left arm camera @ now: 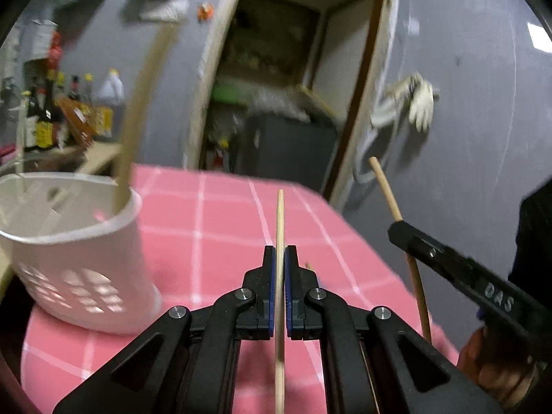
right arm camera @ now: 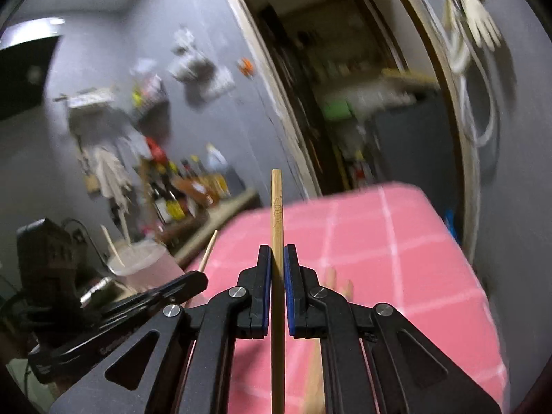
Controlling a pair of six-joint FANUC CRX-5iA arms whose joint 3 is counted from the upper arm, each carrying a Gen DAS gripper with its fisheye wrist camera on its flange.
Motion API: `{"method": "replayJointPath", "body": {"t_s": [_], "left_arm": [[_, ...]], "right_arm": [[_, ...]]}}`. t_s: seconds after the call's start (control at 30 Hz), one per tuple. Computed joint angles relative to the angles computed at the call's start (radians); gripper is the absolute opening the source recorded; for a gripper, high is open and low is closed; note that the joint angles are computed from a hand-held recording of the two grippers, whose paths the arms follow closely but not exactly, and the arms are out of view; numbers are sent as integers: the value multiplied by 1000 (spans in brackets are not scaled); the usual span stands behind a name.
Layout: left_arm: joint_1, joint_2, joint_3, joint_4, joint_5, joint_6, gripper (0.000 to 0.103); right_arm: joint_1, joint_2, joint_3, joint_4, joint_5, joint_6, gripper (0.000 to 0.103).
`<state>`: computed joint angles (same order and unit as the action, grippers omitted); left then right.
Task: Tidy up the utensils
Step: 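Close the left tool on a plain chopstick while the right tool grasps another, then lift both held chopsticks upright and carry them over the white basket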
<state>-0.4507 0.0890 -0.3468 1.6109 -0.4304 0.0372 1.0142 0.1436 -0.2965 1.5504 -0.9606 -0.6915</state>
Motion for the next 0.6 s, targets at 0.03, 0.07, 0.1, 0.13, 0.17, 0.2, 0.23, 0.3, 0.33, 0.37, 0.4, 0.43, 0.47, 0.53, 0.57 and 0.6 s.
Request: {"method": "replayJointPath", "body": {"t_s": [0.03, 0.07, 0.1, 0.13, 0.17, 0.2, 0.23, 0.3, 0.33, 0.37, 0.4, 0.43, 0.47, 0.53, 0.57, 0.6], "left_arm": [[-17, -12, -11, 86, 23, -63, 3], [-31, -21, -17, 174, 36, -127, 3], [-43, -33, -25, 260, 44, -192, 3], [-55, -42, -27, 342, 60, -254, 3], [-62, -51, -27, 412, 71, -311, 3], [-64, -54, -24, 452, 74, -344, 3], [-64, -60, -19, 500, 80, -384, 3], [-31, -67, -12, 495, 61, -374, 3], [-17, -66, -2, 502, 60, -370, 3], [4, -62, 5, 497, 50, -358, 3], [24, -55, 19, 484, 43, -338, 3], [47, -53, 25, 476, 34, -325, 3], [65, -46, 40, 483, 36, -317, 3], [99, -28, 73, 489, 34, -301, 3], [107, -21, 86, 511, 41, -312, 3], [113, -12, 102, 543, 54, -331, 3]], "right_arm": [[-15, 10, 0, 78, 11, -30, 5], [-21, 21, 7, 120, 8, -41, 5], [-29, 38, 22, 167, 5, -48, 5], [-39, 44, 25, 205, 14, -62, 5], [-47, 57, 37, 249, 15, -78, 5], [-54, 64, 45, 279, 16, -92, 5], [-74, 73, 56, 338, 39, -127, 5], [-100, 90, 77, 413, 61, -177, 5], [-114, 99, 89, 454, 74, -208, 5], [-140, 112, 115, 509, 111, -250, 5], [-148, 117, 128, 524, 124, -261, 5], [-168, 130, 153, 565, 153, -293, 5], [-188, 146, 181, 610, 175, -329, 5], [-216, 181, 238, 681, 198, -381, 5], [-233, 191, 256, 730, 209, -428, 5], [-255, 208, 285, 790, 221, -491, 5]]}}
